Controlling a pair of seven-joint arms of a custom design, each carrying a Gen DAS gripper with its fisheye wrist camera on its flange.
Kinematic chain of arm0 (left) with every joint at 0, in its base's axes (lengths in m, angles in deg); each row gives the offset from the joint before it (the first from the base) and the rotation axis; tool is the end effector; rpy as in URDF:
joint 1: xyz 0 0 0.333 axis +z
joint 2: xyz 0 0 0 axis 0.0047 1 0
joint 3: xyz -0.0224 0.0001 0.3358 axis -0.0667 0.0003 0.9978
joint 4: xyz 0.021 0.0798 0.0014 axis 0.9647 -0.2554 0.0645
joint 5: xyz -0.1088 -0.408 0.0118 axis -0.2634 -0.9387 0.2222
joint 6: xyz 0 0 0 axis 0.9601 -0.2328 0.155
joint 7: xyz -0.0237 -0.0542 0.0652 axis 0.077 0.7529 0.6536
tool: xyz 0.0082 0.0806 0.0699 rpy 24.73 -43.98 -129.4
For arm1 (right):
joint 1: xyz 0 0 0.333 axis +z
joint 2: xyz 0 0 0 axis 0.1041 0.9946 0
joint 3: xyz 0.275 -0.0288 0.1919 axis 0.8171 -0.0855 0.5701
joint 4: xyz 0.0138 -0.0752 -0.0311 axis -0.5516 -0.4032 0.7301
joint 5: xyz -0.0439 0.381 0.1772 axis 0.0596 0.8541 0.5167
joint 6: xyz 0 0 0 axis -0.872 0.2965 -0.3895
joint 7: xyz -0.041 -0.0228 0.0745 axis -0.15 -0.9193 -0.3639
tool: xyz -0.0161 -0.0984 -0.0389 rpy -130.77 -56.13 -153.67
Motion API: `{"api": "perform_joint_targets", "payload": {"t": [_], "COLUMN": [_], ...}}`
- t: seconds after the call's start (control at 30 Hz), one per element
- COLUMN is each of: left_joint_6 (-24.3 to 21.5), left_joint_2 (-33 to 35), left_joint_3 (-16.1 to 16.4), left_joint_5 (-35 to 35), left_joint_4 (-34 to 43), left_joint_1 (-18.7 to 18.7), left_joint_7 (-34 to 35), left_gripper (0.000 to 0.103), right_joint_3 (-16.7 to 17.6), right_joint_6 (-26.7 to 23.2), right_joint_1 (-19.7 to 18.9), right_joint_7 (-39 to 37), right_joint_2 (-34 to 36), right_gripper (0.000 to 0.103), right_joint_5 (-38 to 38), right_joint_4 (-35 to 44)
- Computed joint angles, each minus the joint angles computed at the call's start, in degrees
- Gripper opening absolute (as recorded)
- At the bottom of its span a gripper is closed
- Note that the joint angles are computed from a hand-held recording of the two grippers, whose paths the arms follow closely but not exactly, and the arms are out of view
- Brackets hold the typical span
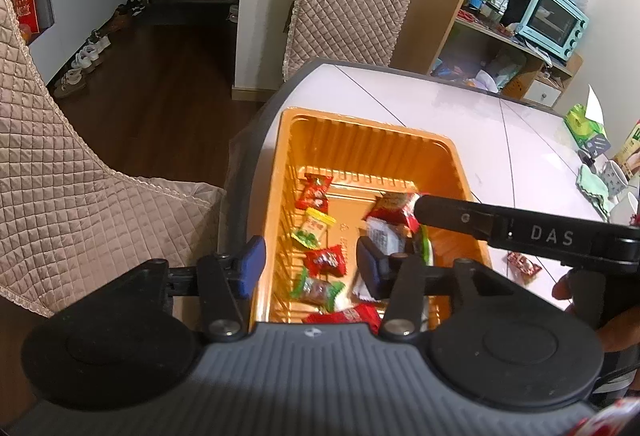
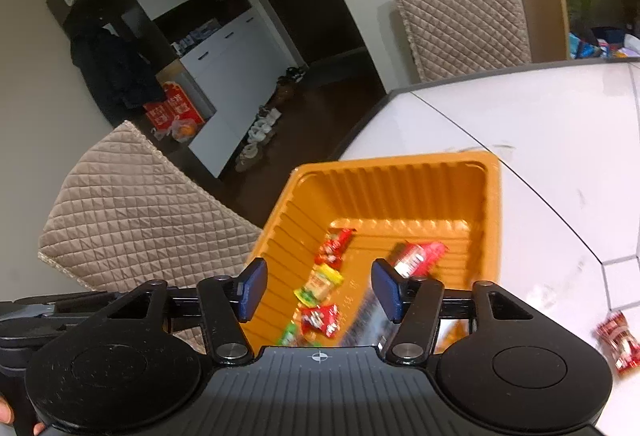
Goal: Organize snacks
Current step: 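Lower both candies into the orange tray and open both tools, then withdraw both open tools from the tray toward the red-and-white candy on the table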
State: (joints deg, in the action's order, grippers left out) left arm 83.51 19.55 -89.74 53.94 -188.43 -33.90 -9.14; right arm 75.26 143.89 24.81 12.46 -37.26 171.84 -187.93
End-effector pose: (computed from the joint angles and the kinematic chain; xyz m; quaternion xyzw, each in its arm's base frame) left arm 0.4444 -0.4811 0.3618 -0.7745 0.5294 -0.2629 0.2253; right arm 0.5748 0.3032 0.3290 -0.7704 0.4469 0.0479 0.4521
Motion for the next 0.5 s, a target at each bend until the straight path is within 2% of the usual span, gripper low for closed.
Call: {"api": "perform_joint_targets", "payload": {"t": [0.1, 0.3, 0.5], "left_joint_6": [-0.73, -1.99, -2.26], "left_joint_2": [0.08, 0.79, 2.41], "left_joint_3": [-0.42, -1.13, -1.37], "left_joint_5": [-0.19, -0.58, -1.41], "left_joint_4": [0.43, 1.92, 3.79], "left_joint_1": [-0.65, -2.26, -4.00], "left_joint_7": [0.00, 0.28, 0.90], "left_gripper": [0.050, 0.050, 0.050], "right_joint_3": [-0.50, -2.15, -4.23], "right_joint_6": [-0.61, -0.66, -0.38], "right_joint_1": [-0.72, -1.00, -0.84], "right_joint_7": [0.15, -2.61, -5.46], "right_joint_2": [-1.92, -6.66, -11.33], "right_gripper": [0.062, 0.068, 0.069], "right_joint_5": [0.58, 3.20, 5.28], "right_joint_4": [-2.35, -7.98, -13.72]}}
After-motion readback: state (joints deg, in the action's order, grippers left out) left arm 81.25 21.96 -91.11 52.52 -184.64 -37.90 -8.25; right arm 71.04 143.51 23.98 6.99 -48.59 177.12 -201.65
